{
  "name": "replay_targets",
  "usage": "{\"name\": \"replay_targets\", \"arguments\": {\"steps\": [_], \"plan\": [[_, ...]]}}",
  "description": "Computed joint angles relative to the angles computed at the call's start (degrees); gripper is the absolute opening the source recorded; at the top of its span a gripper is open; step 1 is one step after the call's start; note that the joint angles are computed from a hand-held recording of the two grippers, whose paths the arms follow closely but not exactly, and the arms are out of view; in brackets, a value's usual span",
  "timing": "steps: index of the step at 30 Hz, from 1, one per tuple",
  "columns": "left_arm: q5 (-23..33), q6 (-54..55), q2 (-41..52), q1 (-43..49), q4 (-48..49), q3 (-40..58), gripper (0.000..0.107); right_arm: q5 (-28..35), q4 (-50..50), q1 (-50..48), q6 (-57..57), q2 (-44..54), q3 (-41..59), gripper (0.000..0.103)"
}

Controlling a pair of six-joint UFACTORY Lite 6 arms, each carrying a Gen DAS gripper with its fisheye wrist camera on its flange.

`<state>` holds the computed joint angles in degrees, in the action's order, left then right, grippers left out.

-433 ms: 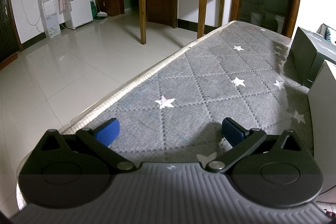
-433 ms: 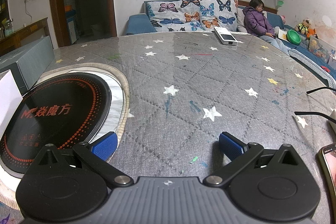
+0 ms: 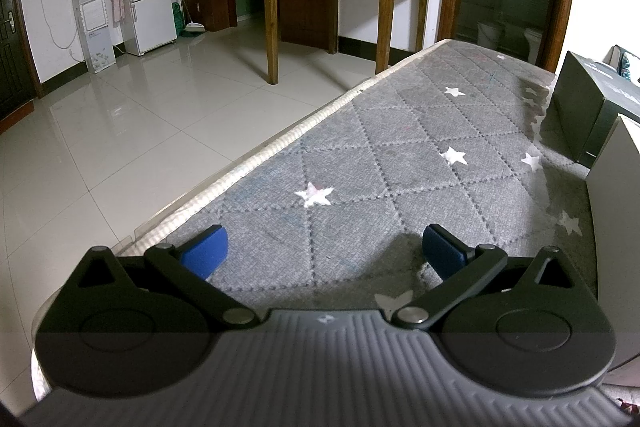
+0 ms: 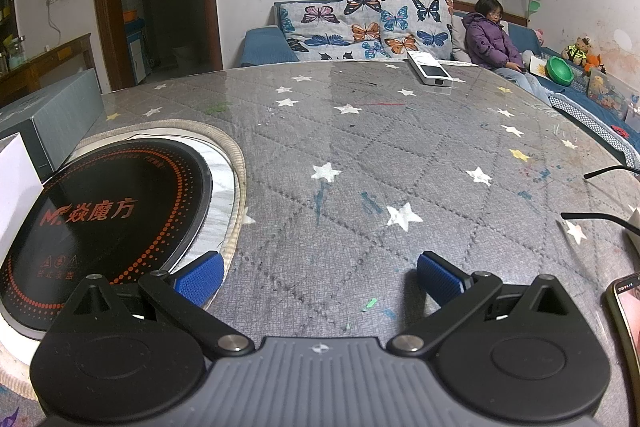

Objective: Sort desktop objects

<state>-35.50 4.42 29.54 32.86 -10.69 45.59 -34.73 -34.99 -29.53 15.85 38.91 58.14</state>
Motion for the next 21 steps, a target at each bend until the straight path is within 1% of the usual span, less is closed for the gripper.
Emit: {"name": "replay_targets", "arguments": {"steps": [13,15,19,21], "plan": [[0.1,0.2,0.2,-0.1,-0.3,0.2,0.103,0.2,0.2,0.0,-0.4,0.7,0.8,0.103],[0.0,0.2,-0.1,-0.1,-0.3,-0.1,0.103,0.4,3.2,0.9,-1.3,-1.8,-2.2,0.103],[0.4,0.3,-0.5,0.0,0.0,-0.2,0.103,0.2,6.0,1.9,-2.8,-3.7,-4.9,0.103],[0.4,-0.1,-1.5,0.6,1.4,-1.6,0.103,-0.2,5.5,2.0,-3.3,-5.5,-7.4,0.103]]}}
